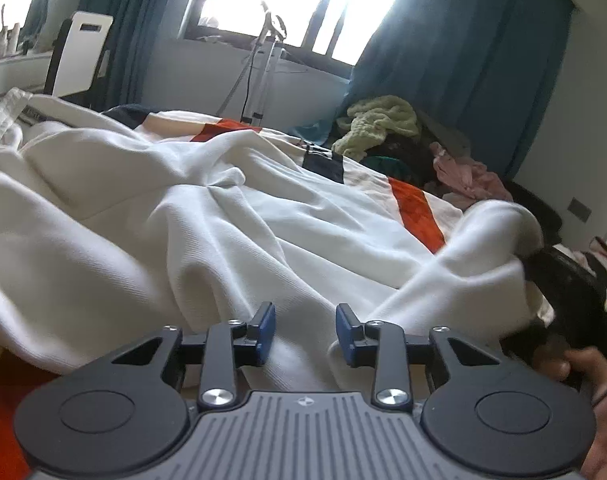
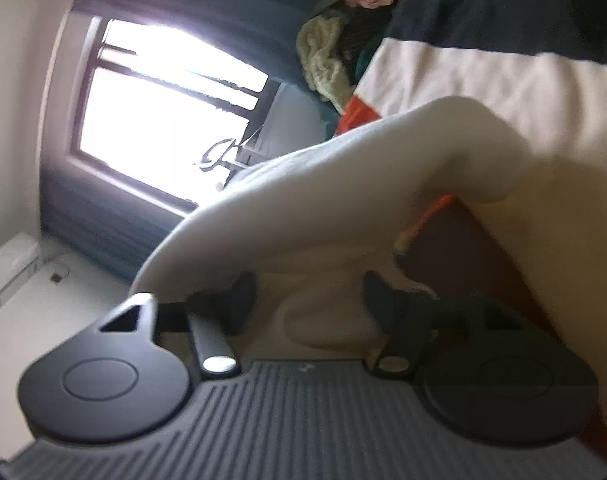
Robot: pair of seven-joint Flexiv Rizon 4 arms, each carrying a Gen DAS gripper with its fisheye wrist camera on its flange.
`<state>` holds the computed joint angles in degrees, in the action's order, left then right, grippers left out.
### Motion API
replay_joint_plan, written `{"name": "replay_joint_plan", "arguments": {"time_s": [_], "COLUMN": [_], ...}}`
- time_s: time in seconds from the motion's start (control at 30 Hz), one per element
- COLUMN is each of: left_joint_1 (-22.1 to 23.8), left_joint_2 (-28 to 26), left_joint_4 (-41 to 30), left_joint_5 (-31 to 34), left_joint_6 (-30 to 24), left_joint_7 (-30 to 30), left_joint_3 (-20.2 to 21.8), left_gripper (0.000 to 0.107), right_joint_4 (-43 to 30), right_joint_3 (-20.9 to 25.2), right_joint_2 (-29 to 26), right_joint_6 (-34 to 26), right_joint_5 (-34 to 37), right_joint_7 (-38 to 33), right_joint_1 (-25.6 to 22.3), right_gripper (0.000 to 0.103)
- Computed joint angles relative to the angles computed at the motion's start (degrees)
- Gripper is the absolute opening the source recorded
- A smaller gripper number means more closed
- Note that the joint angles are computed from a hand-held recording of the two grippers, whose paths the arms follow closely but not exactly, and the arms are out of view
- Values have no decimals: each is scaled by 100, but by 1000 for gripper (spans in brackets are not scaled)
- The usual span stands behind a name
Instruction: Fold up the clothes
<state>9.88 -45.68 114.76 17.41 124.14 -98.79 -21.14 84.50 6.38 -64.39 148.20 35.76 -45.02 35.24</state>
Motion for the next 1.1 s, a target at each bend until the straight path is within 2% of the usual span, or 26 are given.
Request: {"name": "replay_joint_plan", "arguments": {"time_s": [0.03, 0.07, 0.13, 0.23, 0.3, 0.4, 0.57, 0.67, 0.7, 0.73, 0.9, 1.0, 1.07, 1.1], "left_joint_1": [-1, 4, 16, 39, 104, 199, 348, 446, 536, 630, 873, 970, 1037, 1027], "left_joint_2": [-3, -11, -27, -32, -34, -36, -27, -26, -43, -63, -84, -70, -69, -39], "left_joint_4": [-7, -17, -35, -40, -37, -27, -1, -7, -18, -28, 6, 71, 117, 140], "left_joint_5": [28, 40, 63, 82, 146, 251, 496, 622, 682, 738, 761, 700, 659, 609], "left_joint_6": [-6, -18, -41, -74, -97, -103, -23, -16, -73, -132, -356, -454, -508, -532], "left_joint_7": [19, 26, 40, 56, 62, 74, 89, 81, 47, 18, -16, 12, 33, 56], "left_joint_3": [-3, -14, -39, -78, -155, -271, -440, -522, -617, -718, -1001, -1101, -1170, -1152], "left_gripper": [39, 40, 40, 40, 40, 40, 40, 40, 40, 40, 42, 44, 47, 48], "right_joint_4": [-3, -7, -18, -125, -89, -42, -115, -397, -407, -286, 950, 1608, 2089, 2300], "right_joint_3": [-38, -75, -198, -360, -279, -222, -70, 117, 195, 294, 1150, 1509, 1579, 1572], "right_joint_2": [34, 68, 172, 454, 621, 1059, 1819, 1952, 1924, 1915, 2213, 2350, 2418, 2417], "right_joint_6": [-87, -170, -303, -562, -331, -124, 273, 664, 811, 832, -11, -94, -32, 17], "right_joint_5": [45, 92, 382, 1310, 1710, 2691, 4507, 5538, 5784, 5855, 5918, 5587, 5205, 5017], "right_joint_7": [-113, -230, -626, -1533, -1805, -2799, -5402, -7079, -7431, -7434, -5949, -4729, -3787, -3308], "right_joint_1": [36, 72, 203, 378, 333, 268, -146, -686, -865, -1006, -1844, -1779, -1461, -1287], "right_gripper": [30, 27, 14, 11, 9, 9, 8, 9, 10, 11, 14, 14, 30, 57]}}
